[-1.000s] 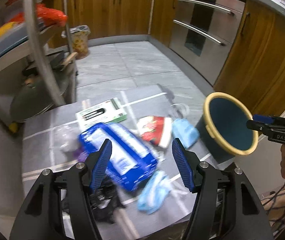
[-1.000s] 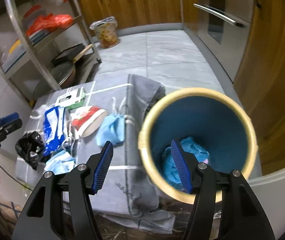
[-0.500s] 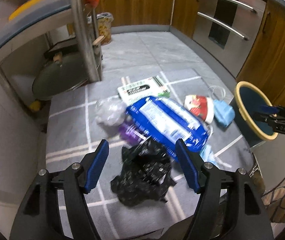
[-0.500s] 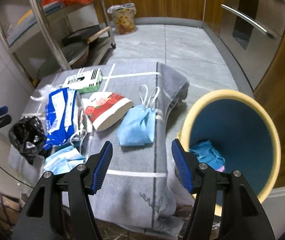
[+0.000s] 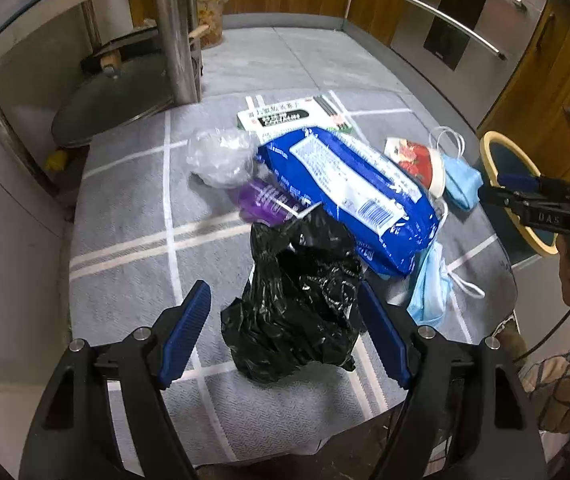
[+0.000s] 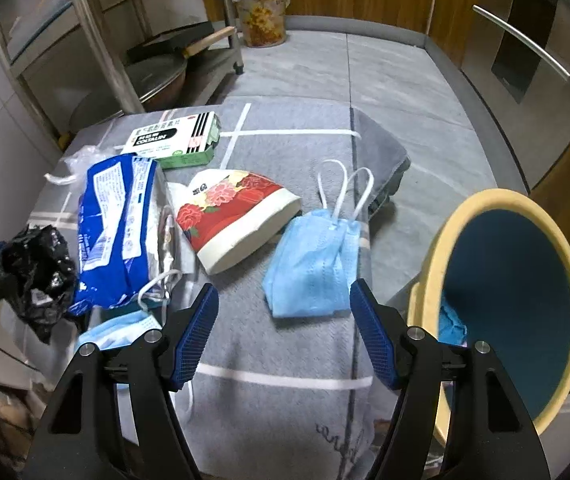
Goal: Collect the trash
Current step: 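Grasp the black bag with the left tool while the right tool grasps a blue mask, then carry the black bag and blue mask over the bin and open both tools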
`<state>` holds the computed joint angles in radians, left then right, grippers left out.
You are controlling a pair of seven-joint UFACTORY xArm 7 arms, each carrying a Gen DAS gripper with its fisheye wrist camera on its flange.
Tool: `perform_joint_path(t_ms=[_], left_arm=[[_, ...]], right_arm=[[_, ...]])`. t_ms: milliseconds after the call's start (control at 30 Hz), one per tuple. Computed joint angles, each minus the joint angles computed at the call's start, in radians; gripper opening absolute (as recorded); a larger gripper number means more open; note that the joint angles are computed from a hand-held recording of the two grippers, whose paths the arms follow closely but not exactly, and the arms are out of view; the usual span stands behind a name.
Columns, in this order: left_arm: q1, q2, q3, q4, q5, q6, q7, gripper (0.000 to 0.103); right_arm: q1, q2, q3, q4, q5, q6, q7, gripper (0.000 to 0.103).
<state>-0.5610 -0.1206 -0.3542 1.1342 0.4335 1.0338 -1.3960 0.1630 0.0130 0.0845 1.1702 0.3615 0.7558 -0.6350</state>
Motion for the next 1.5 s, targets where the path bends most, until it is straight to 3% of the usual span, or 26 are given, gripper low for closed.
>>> perform_joint_path(t_ms=[400, 533, 667, 767, 967, 1033, 1200, 1500], left_arm=[[0.023, -0.041, 0.009, -0.098, -0.081, -0.125, -0.009, 0.072], [0.03, -0.043, 0.014, -0.121, -0.11, -0.166, 0.003, 0.058], [0.036, -0.045, 0.017, -0.142, -0.135, -0.195, 0.004, 0.038], [0.042, -0.061, 0.017, -0.159, -0.146, -0.211, 0.001, 0.029], [0.06, -0.099, 0.006, -0.159, -0.138, -0.206, -0.015, 0.022], [0.067, -0.112, 0.0, -0.152, -0.129, -0.197, -0.019, 0.022], [0.079, -0.097, -0.035, -0.048, -0.026, -0.071, -0.02, 0.022], [0.07, -0.052, -0.041, 0.051, 0.073, -0.057, -0.049, 0.022]], right_arm=[[0.017, 0.066, 0.017, 0.015, -0.124, -0.055, 0.102, 0.069], [0.022, 0.074, 0.019, 0.011, -0.165, -0.065, 0.127, 0.067], [0.02, 0.09, 0.017, 0.019, -0.198, -0.052, 0.155, 0.045], [0.016, 0.086, 0.018, 0.015, -0.193, -0.042, 0.147, 0.038], [0.0, 0.07, 0.016, 0.02, -0.13, -0.002, 0.111, 0.026], [-0.008, 0.061, 0.012, 0.023, -0.098, 0.018, 0.099, 0.025], [-0.026, 0.028, -0.001, 0.024, -0.017, 0.052, 0.062, 0.025], [-0.056, -0.037, -0.035, 0.033, 0.126, 0.137, -0.035, 0.023]])
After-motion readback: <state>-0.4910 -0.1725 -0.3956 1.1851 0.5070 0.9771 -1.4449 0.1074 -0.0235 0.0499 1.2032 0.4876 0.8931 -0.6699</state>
